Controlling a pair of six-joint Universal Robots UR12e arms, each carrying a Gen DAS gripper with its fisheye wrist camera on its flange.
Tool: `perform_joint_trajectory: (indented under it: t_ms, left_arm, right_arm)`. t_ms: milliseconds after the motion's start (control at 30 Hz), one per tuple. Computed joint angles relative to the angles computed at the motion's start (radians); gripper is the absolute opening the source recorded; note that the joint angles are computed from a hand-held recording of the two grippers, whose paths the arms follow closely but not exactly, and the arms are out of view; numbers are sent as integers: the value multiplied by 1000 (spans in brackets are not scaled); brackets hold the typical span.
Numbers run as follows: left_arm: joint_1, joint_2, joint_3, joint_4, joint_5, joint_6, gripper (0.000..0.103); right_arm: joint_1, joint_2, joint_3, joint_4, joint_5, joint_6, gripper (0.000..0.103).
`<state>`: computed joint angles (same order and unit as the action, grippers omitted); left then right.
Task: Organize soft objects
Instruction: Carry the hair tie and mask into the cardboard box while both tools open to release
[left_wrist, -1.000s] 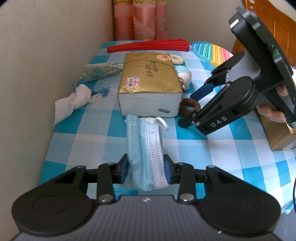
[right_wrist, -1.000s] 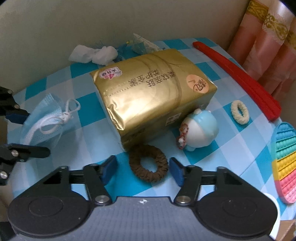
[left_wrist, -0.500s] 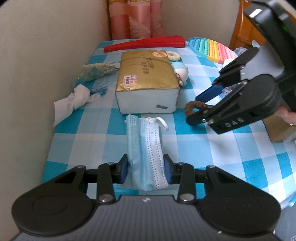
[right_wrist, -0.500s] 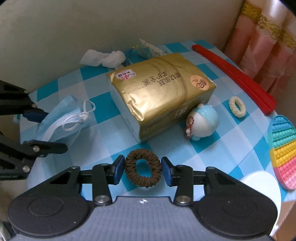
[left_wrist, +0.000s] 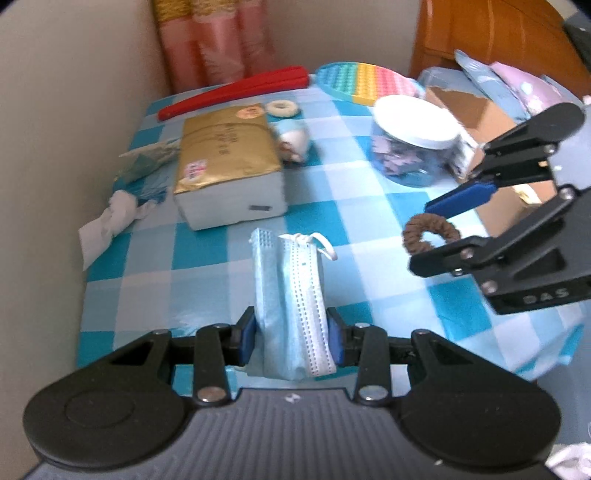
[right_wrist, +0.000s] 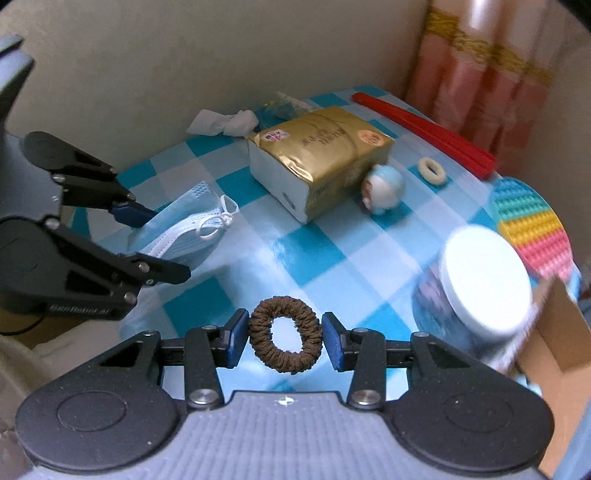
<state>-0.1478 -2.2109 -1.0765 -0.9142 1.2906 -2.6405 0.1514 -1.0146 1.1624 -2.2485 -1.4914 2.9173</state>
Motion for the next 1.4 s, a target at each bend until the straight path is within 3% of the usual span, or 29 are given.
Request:
perform_joint_trajectory:
  t_ms: [233,467,600,733,867,933,1100,1400]
  left_arm:
    - [-8,16,-1,-47,-52,67,37]
    - [-17,14,17,-54,-78,99,37]
    - [-22,7,33,-57,-87,113,37]
    - [-32,-2,50,-64,-80,126,37]
    - [-42,-13,73,-70,-81,133,37]
    - [-48,-21,93,-83,-89,137,37]
    - [-69,-45,148,-109,-111,178,37]
    - [-119,-137,352,-269,-169,277,37]
  right_arm:
    - [-23,-95,123,-91,-59,93,48]
    - [-50,-154,192,-170,-166,162,48]
    - [-64,-161,196,-136,-236,212,48]
    - [-81,-162,209,-117,-236,262,49]
    - [-94,-162,218,-107,-200,287,66]
    - [-95,-163,224,-116,-192,281,70]
    - [-86,-168,242,-139,-207,313,89]
    - [-71,-188,297,-181,-236,369,91]
